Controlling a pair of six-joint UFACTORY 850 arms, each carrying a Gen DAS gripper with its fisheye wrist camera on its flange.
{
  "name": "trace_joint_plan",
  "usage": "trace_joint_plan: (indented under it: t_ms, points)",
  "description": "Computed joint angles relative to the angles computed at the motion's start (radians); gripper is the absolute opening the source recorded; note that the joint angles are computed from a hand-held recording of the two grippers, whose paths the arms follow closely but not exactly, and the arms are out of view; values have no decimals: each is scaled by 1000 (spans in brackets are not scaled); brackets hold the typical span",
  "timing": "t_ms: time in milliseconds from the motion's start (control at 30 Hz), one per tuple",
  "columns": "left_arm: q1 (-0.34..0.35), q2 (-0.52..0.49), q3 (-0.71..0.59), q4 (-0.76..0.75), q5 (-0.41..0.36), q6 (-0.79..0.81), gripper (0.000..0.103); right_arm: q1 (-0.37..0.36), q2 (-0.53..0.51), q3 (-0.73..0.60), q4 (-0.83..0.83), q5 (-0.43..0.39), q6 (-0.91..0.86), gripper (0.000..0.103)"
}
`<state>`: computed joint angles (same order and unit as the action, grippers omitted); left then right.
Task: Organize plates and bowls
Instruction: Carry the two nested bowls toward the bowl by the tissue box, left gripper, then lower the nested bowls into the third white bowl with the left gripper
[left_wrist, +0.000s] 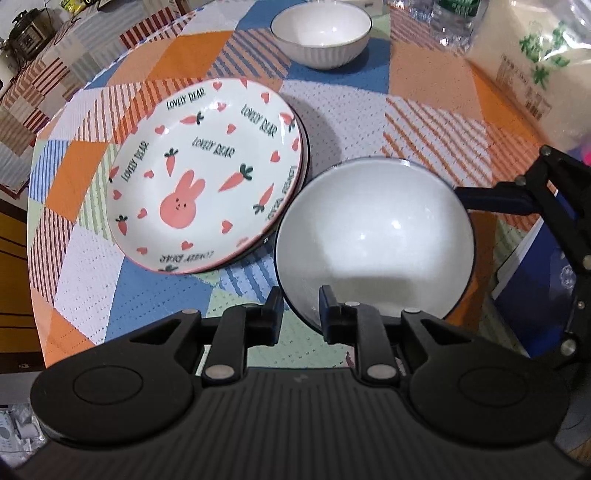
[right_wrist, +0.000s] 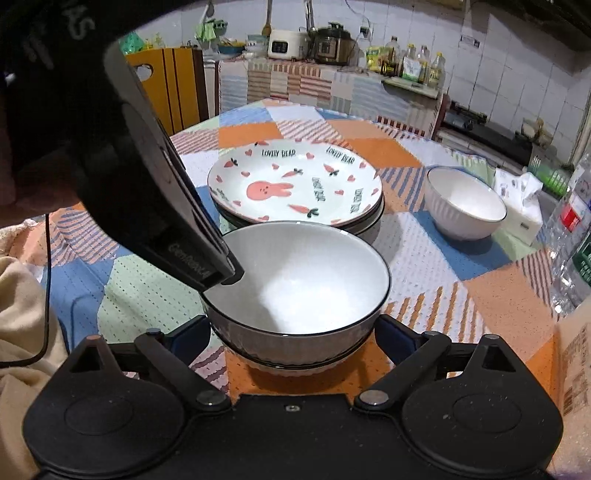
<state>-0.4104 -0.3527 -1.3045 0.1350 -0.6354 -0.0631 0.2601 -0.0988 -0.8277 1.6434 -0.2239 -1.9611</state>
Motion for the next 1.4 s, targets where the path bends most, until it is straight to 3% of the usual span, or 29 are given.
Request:
trace_joint_plan:
  t_ms: [100,467,600,767,867,1000,1100,1300,1400]
  points:
    - [20,18,3,-55,18,48,19,-24,25,14,40,-41,-66,97]
    - [90,3,-111,-307,12,228,20,-166,6,-67,24,-213,42,98]
    - [106,-24,-165,-378,16,275,20,-179,-24,-114,98,-177,-12,98]
    - [111,-84,-239,-414,45,283,22,-175,-95,-172,277,-129,-208,98]
    - [111,-140,-293,-429,64,270,27,-172,-161,-216,362,-100,-293,98]
    - [99,-221,-370,-334,85,138,27,-159,-262,-284,521,-31,-409,98]
    - [103,-277,-421,-409,119,174,27,-156,-337,-336,624,-10,-469,98]
    - [93,-396,-572,-392,94,78,27,-161,-451,-436,584,-10,-381,98]
    - [84,-449,-636,-341,93,16,27,-151,-492,-488,379,35,-215,98]
